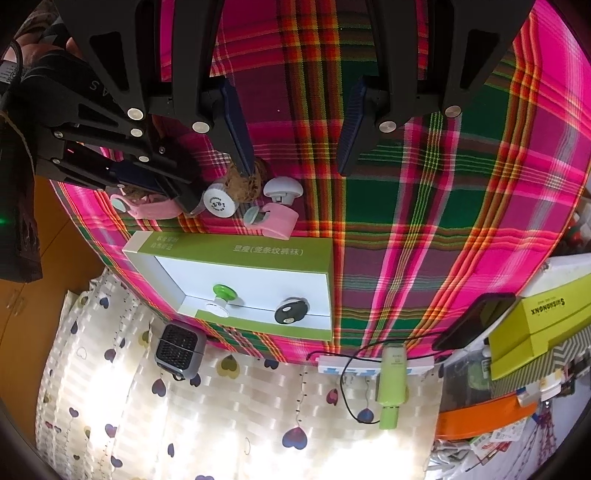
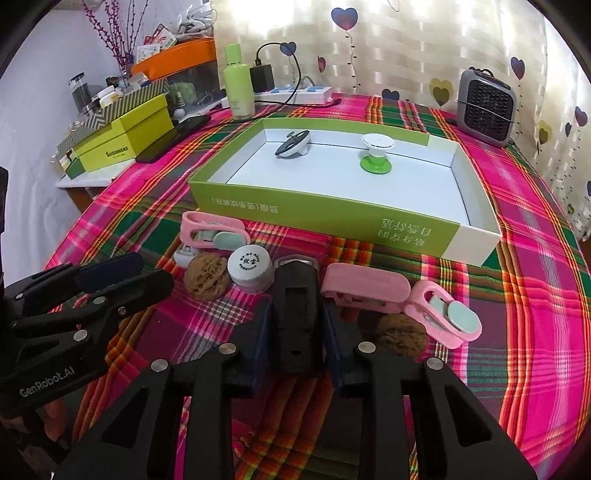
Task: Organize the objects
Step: 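Close right gripper on the black rectangular object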
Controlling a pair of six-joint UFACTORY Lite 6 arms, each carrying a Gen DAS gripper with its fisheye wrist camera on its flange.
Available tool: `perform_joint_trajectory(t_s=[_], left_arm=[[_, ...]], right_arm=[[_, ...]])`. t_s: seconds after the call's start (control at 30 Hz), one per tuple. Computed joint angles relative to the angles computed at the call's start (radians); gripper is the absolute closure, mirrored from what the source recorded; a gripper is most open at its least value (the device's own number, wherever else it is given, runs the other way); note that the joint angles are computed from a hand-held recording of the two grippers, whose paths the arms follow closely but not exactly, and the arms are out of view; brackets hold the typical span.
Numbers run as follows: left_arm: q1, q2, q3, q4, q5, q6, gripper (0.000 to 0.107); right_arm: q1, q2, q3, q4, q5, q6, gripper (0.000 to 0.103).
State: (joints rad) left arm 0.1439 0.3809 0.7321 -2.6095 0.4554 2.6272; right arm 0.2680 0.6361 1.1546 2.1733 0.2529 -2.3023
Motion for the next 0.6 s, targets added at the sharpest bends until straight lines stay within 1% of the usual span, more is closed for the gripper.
perform_joint_trajectory(t_s=[0.07,0.2,0.43,0.6], left_arm=[[-0.001,0.000,0.000,-0.001,0.000,-0.001,0.062],[-0.008,-0.002,0.001,-0.002,-0.005,-0.003,0.062],[-0.028,-0.009,-0.005,0.009,-0.007,-0.015,0.062],[-0.045,-0.003,0.005,0.028,-0.016,-0.031,0.062]], right_arm=[[-0.002,-0.009,-0.013,0.021,0.005,-0.022,0.075],[-0.016,-0.030,-0.037,0.008,0.026,-0.014,0.075],[-0.058,-0.074,-0.080,-0.147,0.070,0.113,0.075],[-0.064,-0.086,-0.101,-0.174,0.066,0.120,0.075]])
